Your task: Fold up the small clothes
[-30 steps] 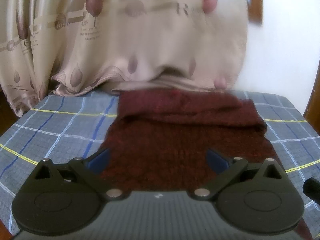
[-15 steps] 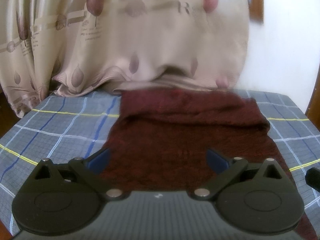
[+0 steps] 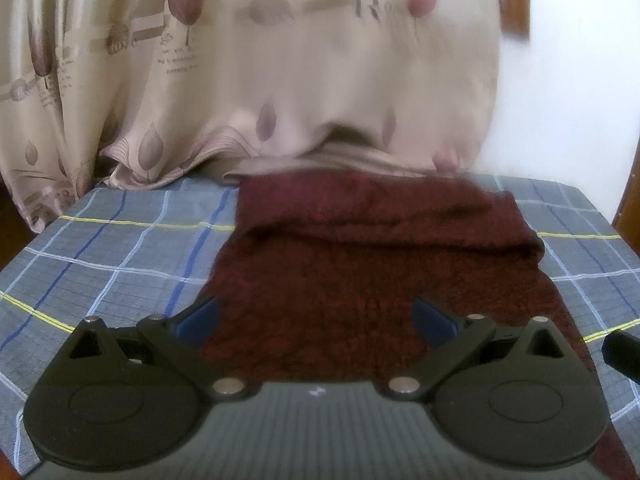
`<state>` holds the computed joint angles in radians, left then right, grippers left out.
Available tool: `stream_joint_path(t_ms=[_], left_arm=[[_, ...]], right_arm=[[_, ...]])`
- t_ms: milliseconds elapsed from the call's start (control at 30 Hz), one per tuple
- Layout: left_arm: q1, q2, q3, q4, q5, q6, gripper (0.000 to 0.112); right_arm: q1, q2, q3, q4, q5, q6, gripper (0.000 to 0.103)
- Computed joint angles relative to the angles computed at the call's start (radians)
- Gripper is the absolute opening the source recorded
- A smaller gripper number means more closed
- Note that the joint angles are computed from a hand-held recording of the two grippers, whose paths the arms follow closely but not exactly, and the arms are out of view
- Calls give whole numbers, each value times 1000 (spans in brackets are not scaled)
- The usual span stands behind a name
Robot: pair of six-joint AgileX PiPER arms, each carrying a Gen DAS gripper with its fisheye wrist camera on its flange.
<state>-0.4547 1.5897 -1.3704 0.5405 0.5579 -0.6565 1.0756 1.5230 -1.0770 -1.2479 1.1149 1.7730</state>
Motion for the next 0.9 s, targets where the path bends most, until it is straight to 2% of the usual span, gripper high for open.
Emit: stream_joint_path(t_ms=[900], left_arm=[[-7,103,-111,-46,42,65,103]], right_arm=[[-101,35,-30,26,-104,-57,103]])
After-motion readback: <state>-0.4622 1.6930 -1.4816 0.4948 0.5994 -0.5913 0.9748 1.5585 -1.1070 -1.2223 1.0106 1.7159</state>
